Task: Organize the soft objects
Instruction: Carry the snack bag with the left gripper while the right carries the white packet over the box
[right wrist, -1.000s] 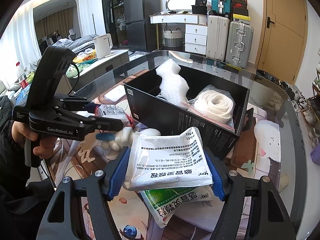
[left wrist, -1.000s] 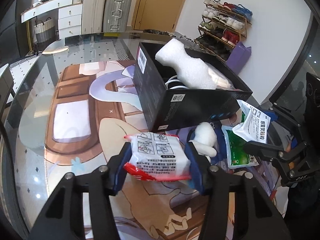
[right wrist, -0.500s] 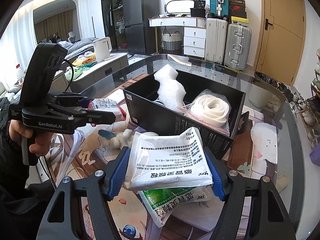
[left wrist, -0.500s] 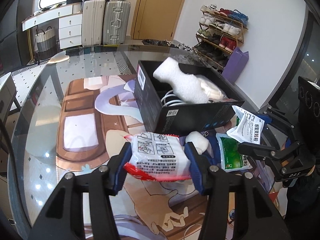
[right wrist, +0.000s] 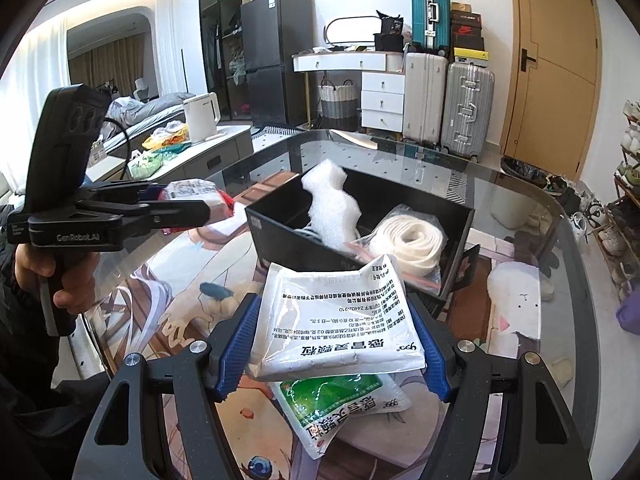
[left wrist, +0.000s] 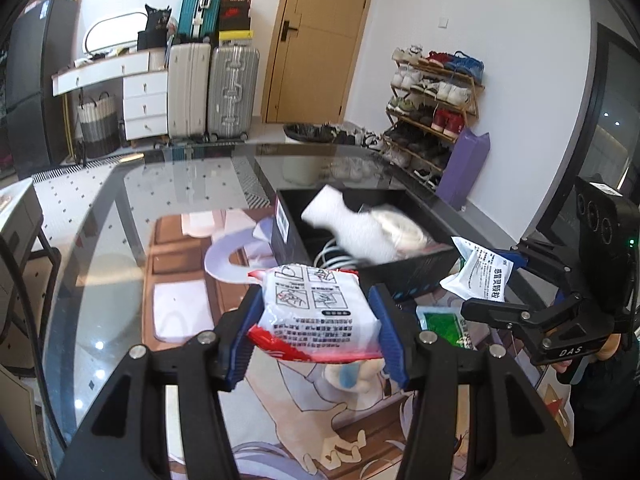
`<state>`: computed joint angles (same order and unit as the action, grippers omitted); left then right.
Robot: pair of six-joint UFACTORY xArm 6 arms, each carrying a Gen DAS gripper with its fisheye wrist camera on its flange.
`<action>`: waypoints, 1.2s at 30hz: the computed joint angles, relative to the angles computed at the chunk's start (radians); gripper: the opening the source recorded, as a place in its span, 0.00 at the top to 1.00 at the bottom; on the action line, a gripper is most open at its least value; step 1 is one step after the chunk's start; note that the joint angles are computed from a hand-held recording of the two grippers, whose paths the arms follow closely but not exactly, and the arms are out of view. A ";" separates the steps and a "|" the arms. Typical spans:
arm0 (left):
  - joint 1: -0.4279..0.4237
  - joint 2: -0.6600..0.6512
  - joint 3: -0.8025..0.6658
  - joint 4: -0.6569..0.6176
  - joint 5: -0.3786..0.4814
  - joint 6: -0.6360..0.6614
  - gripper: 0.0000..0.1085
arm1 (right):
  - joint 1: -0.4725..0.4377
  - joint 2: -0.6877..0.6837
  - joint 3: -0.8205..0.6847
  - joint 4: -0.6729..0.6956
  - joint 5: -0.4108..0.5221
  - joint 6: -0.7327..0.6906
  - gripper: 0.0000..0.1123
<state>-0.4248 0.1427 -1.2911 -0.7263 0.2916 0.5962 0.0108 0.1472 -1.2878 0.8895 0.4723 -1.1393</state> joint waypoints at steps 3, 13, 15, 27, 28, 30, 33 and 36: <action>-0.007 -0.011 0.008 0.022 -0.028 -0.017 0.51 | -0.004 -0.001 -0.006 0.013 -0.007 0.000 0.36; -0.017 0.018 -0.044 0.086 -0.054 -0.077 0.51 | -0.011 0.016 -0.047 0.026 -0.044 0.029 0.36; -0.019 0.033 -0.067 0.094 -0.052 -0.085 0.51 | -0.011 0.024 -0.062 0.021 -0.057 0.043 0.36; -0.017 0.147 -0.215 0.190 -0.024 -0.179 0.51 | -0.017 0.094 -0.182 -0.044 -0.076 0.126 0.36; -0.016 0.158 -0.227 0.206 -0.023 -0.194 0.51 | -0.015 0.099 -0.188 -0.040 -0.084 0.123 0.36; -0.016 0.177 -0.248 0.227 -0.026 -0.215 0.51 | -0.015 0.113 -0.203 -0.044 -0.095 0.130 0.36; -0.017 0.204 -0.280 0.249 -0.019 -0.235 0.51 | -0.020 0.139 -0.242 -0.071 -0.083 0.169 0.36; -0.020 0.229 -0.309 0.289 -0.017 -0.264 0.51 | -0.021 0.159 -0.266 -0.080 -0.076 0.182 0.36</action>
<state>-0.4446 0.3721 -1.6001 -0.4373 0.2742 0.3324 -0.0106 0.3061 -1.5541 0.8091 0.3966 -0.9577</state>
